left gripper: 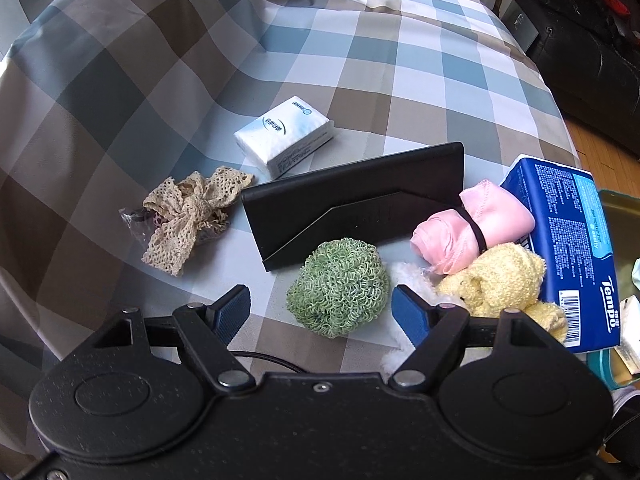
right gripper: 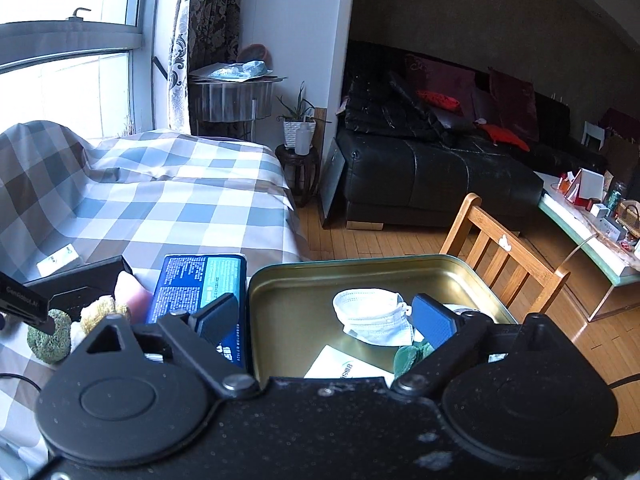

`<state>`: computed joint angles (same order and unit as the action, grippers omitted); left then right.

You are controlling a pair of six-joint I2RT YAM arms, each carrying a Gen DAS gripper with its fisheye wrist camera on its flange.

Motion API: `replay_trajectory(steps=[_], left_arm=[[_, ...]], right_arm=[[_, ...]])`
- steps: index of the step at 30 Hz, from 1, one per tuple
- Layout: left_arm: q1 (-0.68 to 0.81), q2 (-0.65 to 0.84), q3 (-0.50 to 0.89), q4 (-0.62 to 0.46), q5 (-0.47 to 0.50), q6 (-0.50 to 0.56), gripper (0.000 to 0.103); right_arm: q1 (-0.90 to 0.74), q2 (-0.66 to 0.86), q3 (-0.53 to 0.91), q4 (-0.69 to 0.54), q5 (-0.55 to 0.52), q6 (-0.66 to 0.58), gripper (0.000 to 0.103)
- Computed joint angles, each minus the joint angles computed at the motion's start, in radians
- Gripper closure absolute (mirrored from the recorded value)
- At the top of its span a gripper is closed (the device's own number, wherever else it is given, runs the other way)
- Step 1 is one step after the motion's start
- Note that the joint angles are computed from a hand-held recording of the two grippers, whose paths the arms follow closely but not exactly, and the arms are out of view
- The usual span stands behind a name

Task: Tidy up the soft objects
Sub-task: 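Move the left gripper to the green knitted ball while the right gripper moves to the yellow fluffy toy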

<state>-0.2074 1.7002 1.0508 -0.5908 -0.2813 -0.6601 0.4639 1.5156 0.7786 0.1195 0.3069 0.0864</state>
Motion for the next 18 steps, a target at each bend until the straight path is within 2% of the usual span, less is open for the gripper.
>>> replay_trajectory(steps=[18], left_arm=[[0.043, 0.125, 0.051, 0.062, 0.049, 0.011, 0.030]], right_arm=[[0.081, 0.047, 0.035, -0.026, -0.100, -0.022, 0.014]])
